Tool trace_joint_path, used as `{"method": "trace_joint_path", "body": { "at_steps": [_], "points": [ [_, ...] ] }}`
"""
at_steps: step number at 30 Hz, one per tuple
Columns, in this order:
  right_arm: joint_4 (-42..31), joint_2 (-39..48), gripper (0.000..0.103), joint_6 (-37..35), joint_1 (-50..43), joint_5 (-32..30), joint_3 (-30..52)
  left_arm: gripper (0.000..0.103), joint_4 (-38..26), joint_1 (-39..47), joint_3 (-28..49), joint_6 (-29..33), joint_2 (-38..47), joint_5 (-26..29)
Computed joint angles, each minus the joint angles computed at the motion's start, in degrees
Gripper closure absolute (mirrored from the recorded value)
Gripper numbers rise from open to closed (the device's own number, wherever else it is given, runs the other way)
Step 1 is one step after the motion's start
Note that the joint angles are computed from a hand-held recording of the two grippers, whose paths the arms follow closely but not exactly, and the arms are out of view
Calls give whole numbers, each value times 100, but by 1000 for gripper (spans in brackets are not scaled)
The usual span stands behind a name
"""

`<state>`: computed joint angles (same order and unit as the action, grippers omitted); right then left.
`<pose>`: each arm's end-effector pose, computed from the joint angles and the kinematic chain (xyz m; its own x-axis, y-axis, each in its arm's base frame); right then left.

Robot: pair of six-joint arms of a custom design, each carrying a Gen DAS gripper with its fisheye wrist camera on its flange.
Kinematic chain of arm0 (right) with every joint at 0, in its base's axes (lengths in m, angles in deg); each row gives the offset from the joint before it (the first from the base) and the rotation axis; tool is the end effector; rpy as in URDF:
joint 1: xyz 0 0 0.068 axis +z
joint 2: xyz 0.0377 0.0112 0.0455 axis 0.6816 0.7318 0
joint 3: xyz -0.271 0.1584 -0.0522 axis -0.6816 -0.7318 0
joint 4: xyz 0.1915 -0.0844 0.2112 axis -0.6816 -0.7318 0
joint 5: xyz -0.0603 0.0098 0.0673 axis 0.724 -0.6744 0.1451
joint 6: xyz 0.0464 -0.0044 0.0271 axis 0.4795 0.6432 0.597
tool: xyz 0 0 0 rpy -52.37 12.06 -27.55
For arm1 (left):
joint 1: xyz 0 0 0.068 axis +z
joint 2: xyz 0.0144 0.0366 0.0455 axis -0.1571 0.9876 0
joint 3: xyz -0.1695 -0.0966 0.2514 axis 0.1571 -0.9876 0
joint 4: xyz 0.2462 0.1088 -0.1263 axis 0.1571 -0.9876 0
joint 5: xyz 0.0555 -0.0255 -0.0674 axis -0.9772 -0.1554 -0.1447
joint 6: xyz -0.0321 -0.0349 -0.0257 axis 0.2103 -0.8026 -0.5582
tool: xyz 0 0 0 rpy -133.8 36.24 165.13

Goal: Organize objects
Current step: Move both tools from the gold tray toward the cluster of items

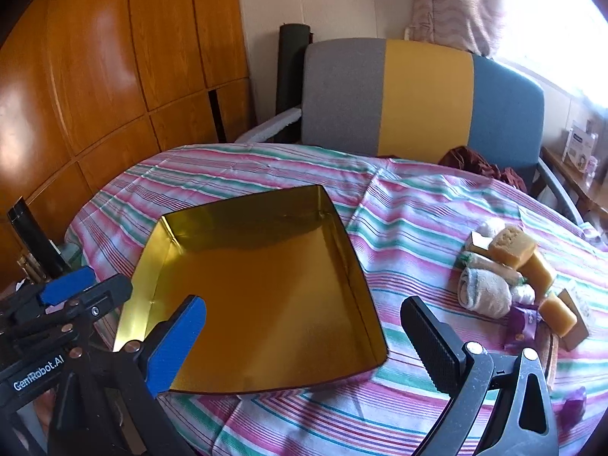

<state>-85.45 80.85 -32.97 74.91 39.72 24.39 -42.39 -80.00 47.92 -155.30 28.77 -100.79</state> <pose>0.2364 0.1569 0.2847 -0.4949 -0.4574 -0.7389 -0.7255 0.6854 0.0616 0.1030 -0.2212 0.2919 -0.4727 -0.5053 -0.7220 -0.6353 0.7631 -0.1182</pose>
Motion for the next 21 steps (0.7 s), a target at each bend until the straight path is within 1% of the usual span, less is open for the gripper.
{"method": "trace_joint_path", "body": {
  "at_steps": [5, 8, 10, 13, 16, 18, 20, 21],
  "points": [
    [93, -7, 0, -39, -191, 91, -30, 41, 331, 105, -78, 305, 90, 85],
    [55, 149, 0, -37, -281, 122, 27, 41, 279, 210, -35, 462, 173, 159],
    [-111, 304, 0, -146, -329, 47, 173, 41, 242, 268, 4, 582, 198, 111],
    [-122, 357, 0, -271, -448, 23, 265, 41, 457, 412, 6, 933, 195, 33],
    [-151, 318, 0, -308, -692, -106, 295, 41, 909, 503, -55, 1333, 260, -17],
    [-176, 327, 0, -432, -940, -209, 287, 41, 1437, 625, -162, 1833, 226, 89],
    [-401, 462, 0, -499, -1327, -333, 412, 41, 2013, 691, -257, 2383, 214, 154],
    [-488, 513, 0, -525, -1529, -424, 462, 41, 2182, 713, -245, 2597, 246, 142]
  ]
}}
